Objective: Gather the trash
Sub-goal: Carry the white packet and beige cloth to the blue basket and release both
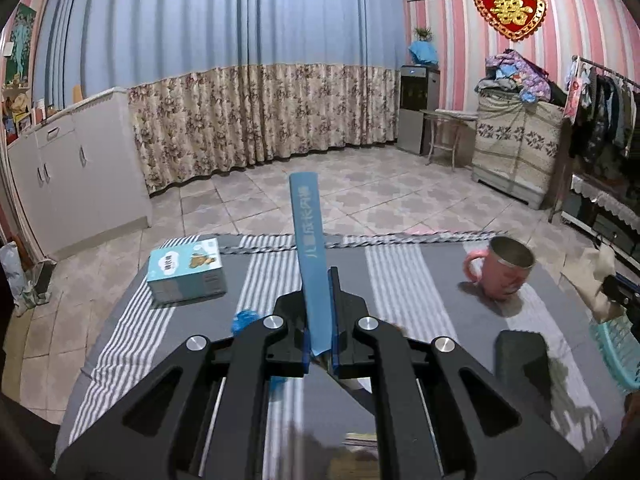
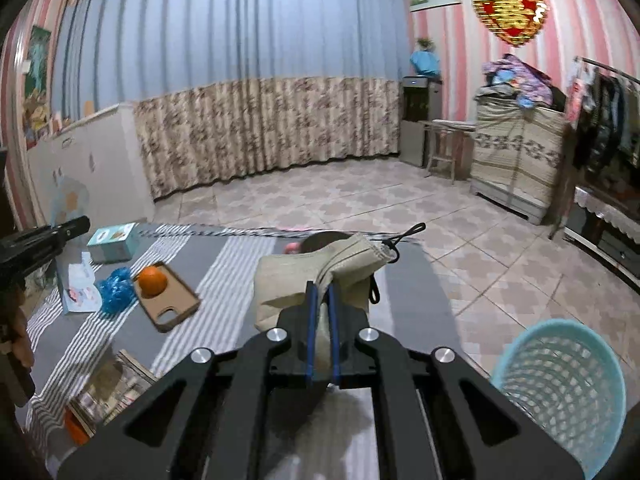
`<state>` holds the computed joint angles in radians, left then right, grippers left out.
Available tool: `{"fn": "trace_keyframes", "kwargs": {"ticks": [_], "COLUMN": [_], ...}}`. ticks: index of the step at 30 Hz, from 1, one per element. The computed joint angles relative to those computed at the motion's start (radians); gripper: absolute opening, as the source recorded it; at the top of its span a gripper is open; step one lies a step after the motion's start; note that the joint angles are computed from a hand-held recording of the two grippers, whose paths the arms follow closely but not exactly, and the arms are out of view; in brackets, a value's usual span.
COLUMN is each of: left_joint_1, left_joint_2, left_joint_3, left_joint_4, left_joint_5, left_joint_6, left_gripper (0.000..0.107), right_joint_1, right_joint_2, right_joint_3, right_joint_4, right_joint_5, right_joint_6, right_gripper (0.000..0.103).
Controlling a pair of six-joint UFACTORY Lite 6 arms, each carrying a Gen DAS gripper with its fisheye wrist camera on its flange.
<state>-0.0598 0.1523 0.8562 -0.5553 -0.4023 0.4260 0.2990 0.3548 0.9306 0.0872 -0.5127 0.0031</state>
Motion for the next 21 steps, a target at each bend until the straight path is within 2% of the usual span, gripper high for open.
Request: {"fn": "trace_keyframes", "kwargs": {"ticks": [4,8,12,17,21], "left_joint_1": [-0.158,-0.275,-0.413,-0.564,-0.659], "left_joint_2": [-0.046,-0.029,0.057,0.178,0.300], "left_joint_3": [-0.012,0.028,0.123,0.254,0.387], "left_joint_4": [-0.244,-0.370,-0.506,-0.617,-0.682], "left_joint_5": [-0.071,-0.113,-0.148,-0.200,-0.216], "left_joint_6": [0.185,0.267,0.358,0.431,0.461], "left_gripper": [0.005,0.005,0.005,0.005,0.005], "right_joint_1": [-0.114,-0.274,-0.445,-0.563,-0.664], "right_joint_2": [-0.080,-0.142,-0.140,-0.093,-0.021], "right_joint_3": [-0.111,-0.196,-0.188,-0.188,-0.144], "right_joint_4": [-0.117,-0.267,-0.468,-0.521,-0.634], "right_joint_5": [-0.042,-0.092,-0.103,-0.121,-0.140], "right_joint_6": [0.065,0.169,0.303,0.280,0.374], "right_gripper": [0.006,0.007,0.007,0.007,0.007]}}
